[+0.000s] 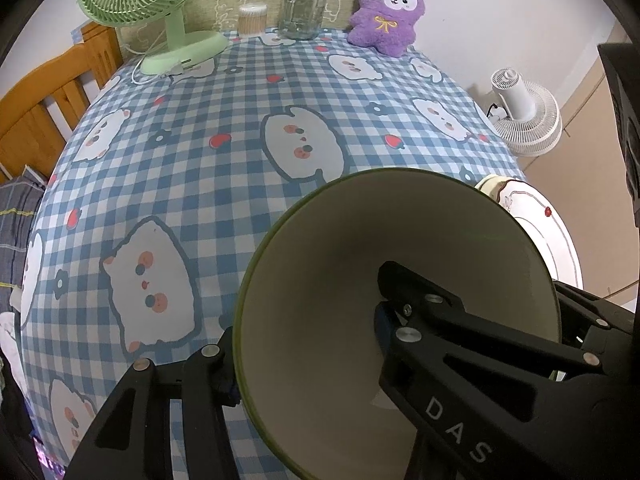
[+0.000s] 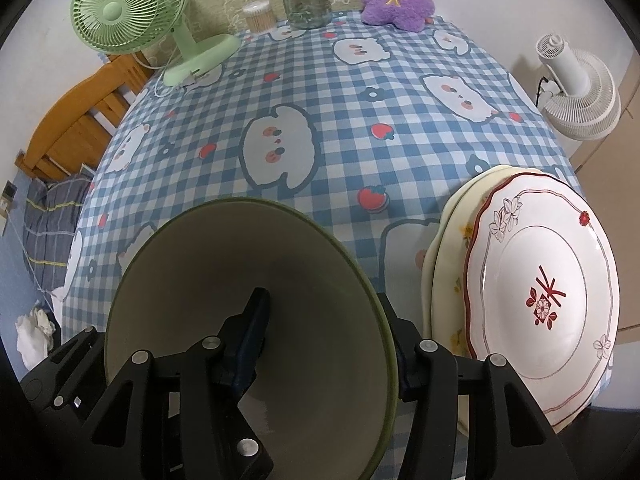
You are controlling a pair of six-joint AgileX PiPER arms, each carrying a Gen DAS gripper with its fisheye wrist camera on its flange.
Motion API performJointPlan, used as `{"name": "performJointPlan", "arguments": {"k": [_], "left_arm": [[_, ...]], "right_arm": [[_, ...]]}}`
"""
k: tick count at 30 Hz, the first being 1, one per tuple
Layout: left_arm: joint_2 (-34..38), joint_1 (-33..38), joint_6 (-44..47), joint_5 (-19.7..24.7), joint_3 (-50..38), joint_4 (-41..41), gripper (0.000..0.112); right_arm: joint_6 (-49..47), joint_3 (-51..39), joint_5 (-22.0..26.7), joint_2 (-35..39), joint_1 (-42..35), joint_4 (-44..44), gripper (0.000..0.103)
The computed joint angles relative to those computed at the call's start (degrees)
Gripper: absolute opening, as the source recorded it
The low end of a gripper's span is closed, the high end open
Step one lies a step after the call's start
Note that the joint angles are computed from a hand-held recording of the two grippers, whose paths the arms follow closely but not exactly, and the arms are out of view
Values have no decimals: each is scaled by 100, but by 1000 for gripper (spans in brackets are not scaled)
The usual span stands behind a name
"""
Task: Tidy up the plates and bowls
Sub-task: 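Carry the nested bowls over the plate stack with both grippers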
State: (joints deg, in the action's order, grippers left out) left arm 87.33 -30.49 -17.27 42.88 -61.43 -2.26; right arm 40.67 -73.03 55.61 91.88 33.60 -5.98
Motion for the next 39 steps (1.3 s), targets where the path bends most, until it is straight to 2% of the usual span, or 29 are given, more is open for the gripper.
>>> {"name": "performJointPlan", "arguments": {"k": [7, 20, 26, 34, 39], "left_arm": [[-163, -63, -70, 124, -55, 116, 53], [-554, -218, -51, 499, -523, 237, 53], [-630, -451, -217, 681, -736, 436, 53], [-402, -1030, -1087, 896, -1220, 996, 53], [-104, -1431, -1765, 1024, -1622, 1369, 53]], "right_arm": [[236, -166, 181, -148, 86, -170, 56], [857, -729, 972, -526, 379, -723, 56], [908, -725, 1099, -753, 361, -816, 56], [134, -627, 1091, -1094, -170, -601, 56], [-717, -563, 1065, -1287, -766, -275, 56]]}}
